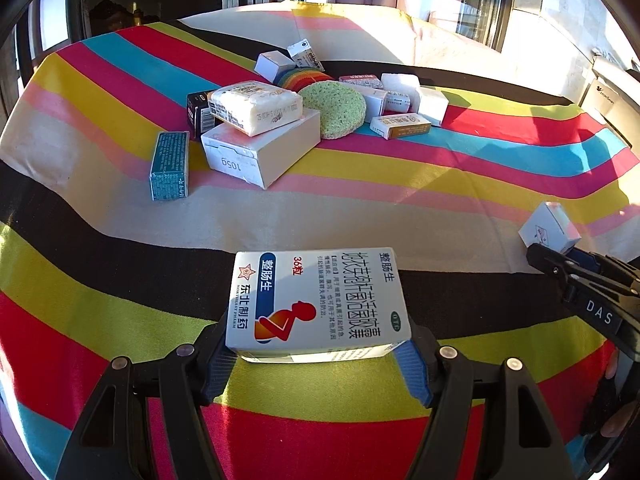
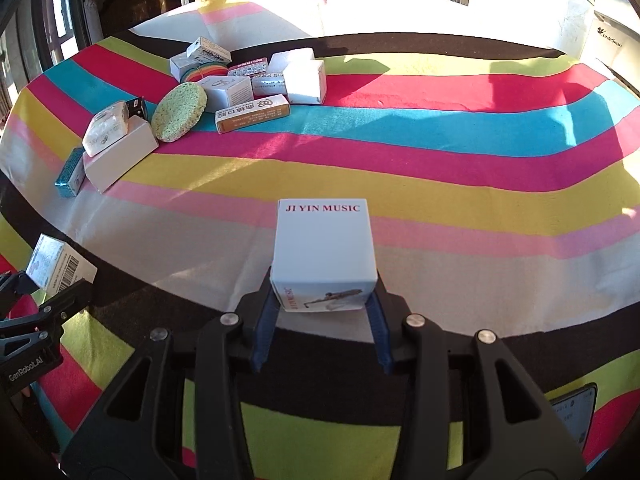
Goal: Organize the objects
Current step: 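Carry both held boxes off the table over the purple-rimmed storage box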
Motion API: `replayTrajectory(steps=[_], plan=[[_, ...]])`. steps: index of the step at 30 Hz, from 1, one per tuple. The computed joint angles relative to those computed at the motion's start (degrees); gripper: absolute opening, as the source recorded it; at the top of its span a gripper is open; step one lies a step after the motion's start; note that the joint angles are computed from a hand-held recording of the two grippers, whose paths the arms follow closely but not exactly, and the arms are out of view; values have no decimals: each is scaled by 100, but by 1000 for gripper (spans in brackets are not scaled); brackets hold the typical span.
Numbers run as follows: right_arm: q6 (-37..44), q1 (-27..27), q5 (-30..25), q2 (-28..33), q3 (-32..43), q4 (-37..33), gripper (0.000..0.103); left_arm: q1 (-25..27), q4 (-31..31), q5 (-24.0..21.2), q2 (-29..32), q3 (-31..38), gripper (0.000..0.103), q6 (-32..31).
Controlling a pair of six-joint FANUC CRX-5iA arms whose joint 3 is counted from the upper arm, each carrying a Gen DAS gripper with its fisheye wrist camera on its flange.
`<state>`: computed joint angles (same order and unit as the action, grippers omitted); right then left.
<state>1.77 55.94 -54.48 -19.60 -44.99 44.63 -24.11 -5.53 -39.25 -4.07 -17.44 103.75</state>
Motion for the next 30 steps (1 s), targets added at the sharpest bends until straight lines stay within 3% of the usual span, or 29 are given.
replayTrajectory(steps=[7,19,22,26,30], plan=[[10,719,-246,-150,14,-51,46,81,306,51,-506,-501,70,-158],[32,1478,-449,-201,54,-187,46,110,29,-168,-1279,-981,70,-61],[22,1599,-558,-246,85,-185,46,273,287,-51,-1513,-1223,70,-251],[16,1840,-716,-296,128,-93,46,641,1075,230,-1963,-1762,70,-955],[101,2032,-720,-181,234,-92,46,671,729,-20,-2172,-1787,70,-719]])
